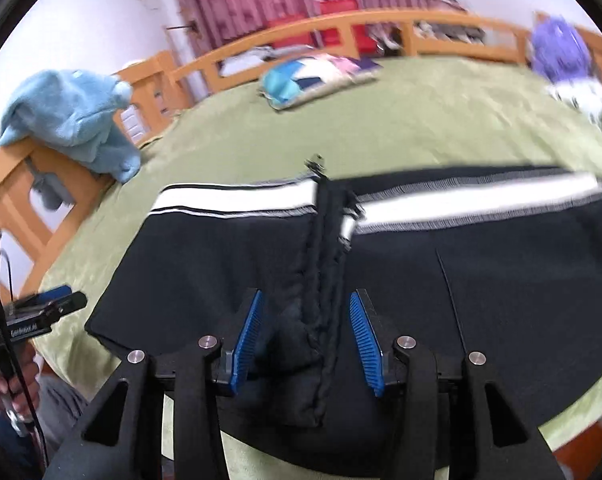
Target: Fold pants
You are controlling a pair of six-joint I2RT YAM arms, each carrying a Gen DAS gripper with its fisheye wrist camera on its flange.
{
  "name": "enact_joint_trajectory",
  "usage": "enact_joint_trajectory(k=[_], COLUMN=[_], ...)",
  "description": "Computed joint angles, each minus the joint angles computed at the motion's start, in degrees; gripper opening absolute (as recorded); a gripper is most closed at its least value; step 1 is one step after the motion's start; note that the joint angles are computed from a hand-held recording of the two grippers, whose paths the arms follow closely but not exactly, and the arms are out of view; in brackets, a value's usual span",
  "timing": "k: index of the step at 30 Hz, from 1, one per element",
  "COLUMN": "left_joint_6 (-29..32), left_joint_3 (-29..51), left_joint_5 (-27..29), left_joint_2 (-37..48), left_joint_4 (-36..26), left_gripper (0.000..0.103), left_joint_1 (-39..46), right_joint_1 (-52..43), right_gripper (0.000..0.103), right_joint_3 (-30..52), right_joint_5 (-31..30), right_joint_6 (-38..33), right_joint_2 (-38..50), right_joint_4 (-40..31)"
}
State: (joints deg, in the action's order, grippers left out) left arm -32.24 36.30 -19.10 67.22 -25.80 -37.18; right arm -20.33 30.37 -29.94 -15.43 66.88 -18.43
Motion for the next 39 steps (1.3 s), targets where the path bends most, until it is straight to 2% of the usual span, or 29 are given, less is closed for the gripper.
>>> enact_joint_trajectory(k=[2, 4, 8, 9, 11, 14, 15, 19, 22, 23, 27, 29, 32, 35, 39], left_joint_6=[0.2, 0.2, 1.0, 0.7, 0.8, 0.5, 0.4, 0.5, 0.6, 0.7, 0.4, 0.4, 0.3, 0.6, 0.3], left_joint_3=[0.7, 1.6, 1.3, 1.0, 0.7, 0.1, -0.3, -0.6, -1.2, -1.5, -2.4, -2.7, -3.0, -2.1, -1.6], left_joint_5=[-0.4, -1.1, -1.2, -1.3, -1.0, -0.4, -0.3, -0.7, -0.2, 0.3, 1.8, 1.9, 1.7, 2.3, 2.7], left_joint_2=[0.2, 0.7, -0.8, -1.1, -1.3, -1.9, -2.5, -4.4, -5.9, -6.1, -4.8, -4.7, -5.0, -4.3, -3.7], left_joint_4=[-0.5, -1.4, -1.8, -2.0, -2.1, -2.4, -2.5, -3.7, -3.6, -3.2, -2.0, -2.0, -2.3, -2.3, -1.5], left_gripper=[0.075, 0.075, 0.075, 0.075, 0.075, 0.075, 0.075, 0.075, 0.075, 0.075, 0.075, 0.075, 0.075, 0.075, 0.075], left_joint_1=[-0.6, -0.9, -0.3, -0.4, 0.1, 0.2, 0.2, -0.1, 0.5, 0.9, 1.2, 0.8, 0.4, 1.2, 1.3], right_joint_1=[2.6, 3.6, 7.2, 6.9, 6.3, 8.7, 8.2, -2.8, -8.4, -9.2, -3.3, -3.8, -4.4, -1.3, 2.9], right_gripper=[0.036, 0.036, 0.035, 0.033, 0.024, 0.020, 0.020, 0.020, 0.022, 0.025, 0.027, 0.037, 0.047, 0.046, 0.044], right_joint_3=[1.0, 2.7, 1.6, 0.5, -3.6, -7.5, -7.7, -4.8, -3.3, -3.7, -6.2, -7.6, -5.6, -4.4, -3.6], right_joint_5=[0.3, 0.5, 9.1, 9.0, 8.8, 11.3, 10.2, -3.0, -7.0, -6.0, 2.7, 2.6, -0.1, 1.1, 4.5], right_joint_6=[-0.8, -1.7, -1.7, -2.1, -3.6, -5.3, -5.2, -3.4, -6.1, -8.5, -10.5, -11.5, -10.8, -6.7, -1.8], right_joint_2=[1.0, 3.4, 8.7, 8.4, 3.1, -6.7, -9.1, -14.2, -13.3, -11.7, -4.7, -8.0, -9.3, -9.3, -4.7], right_joint_4=[-0.5, -1.2, 0.7, 1.3, 3.1, 3.0, 2.0, -3.4, -7.5, -8.4, -6.2, -7.1, -9.0, -5.5, 0.8])
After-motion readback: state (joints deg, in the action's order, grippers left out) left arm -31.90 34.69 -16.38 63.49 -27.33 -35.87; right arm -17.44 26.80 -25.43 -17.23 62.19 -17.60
